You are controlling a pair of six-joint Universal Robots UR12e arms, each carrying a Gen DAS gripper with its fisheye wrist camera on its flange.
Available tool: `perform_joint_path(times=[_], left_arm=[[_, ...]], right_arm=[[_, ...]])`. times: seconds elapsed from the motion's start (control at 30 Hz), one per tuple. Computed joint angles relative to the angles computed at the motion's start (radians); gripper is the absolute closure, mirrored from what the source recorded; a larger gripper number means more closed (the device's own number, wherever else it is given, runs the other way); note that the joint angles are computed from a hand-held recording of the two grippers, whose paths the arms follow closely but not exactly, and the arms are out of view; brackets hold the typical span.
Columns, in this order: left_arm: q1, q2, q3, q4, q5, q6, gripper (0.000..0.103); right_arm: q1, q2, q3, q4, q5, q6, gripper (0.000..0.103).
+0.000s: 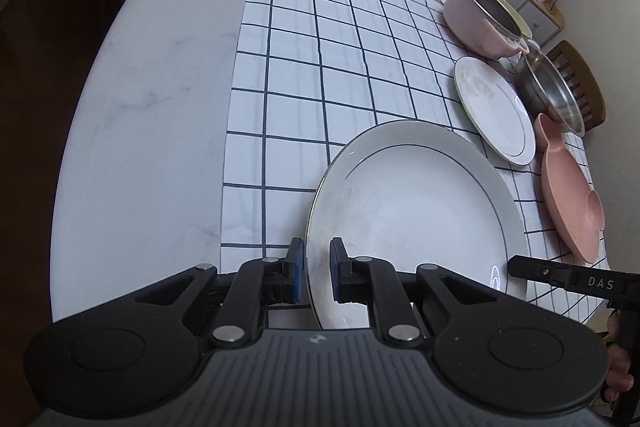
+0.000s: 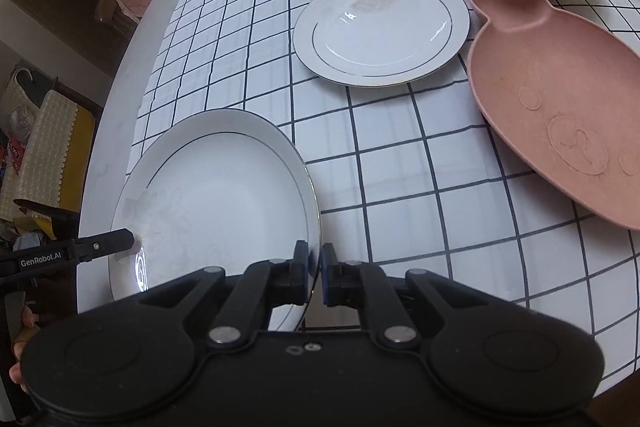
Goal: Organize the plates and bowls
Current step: 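Lift and carry the large white plate with both grippers, then lower the large white plate onto the cloth and open both grippers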
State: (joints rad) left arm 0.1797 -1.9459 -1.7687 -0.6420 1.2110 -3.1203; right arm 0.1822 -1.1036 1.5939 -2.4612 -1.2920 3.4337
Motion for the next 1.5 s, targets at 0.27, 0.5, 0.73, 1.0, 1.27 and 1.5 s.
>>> perform_joint_path(times=[0.27, 0.5, 0.73, 1.0, 1.27, 1.5], left_arm=[[0.004, 0.012, -0.012, 0.023, 0.013, 0.02, 0.09], [0.008, 0.036, -0.03, 0.072, 0.012, 0.05, 0.09], [-0.002, 0.065, -0.044, 0.159, 0.005, 0.127, 0.086], [-0.016, 0.075, -0.041, 0.238, -0.033, 0.145, 0.045], [-0.037, 0.067, -0.016, 0.255, -0.059, 0.168, 0.035], [-0.058, 0.051, 0.012, 0.295, -0.078, 0.173, 0.026]], right_arm=[[0.015, -0.01, -0.002, 0.002, -0.069, -0.012, 0.085], [0.022, -0.033, 0.015, -0.033, -0.126, -0.012, 0.076], [0.028, -0.059, 0.032, -0.099, -0.17, -0.006, 0.063], [0.031, -0.081, 0.037, -0.148, -0.201, 0.022, 0.048], [0.039, -0.098, 0.045, -0.211, -0.239, 0.005, 0.026], [0.046, -0.098, 0.039, -0.264, -0.3, -0.039, 0.013]])
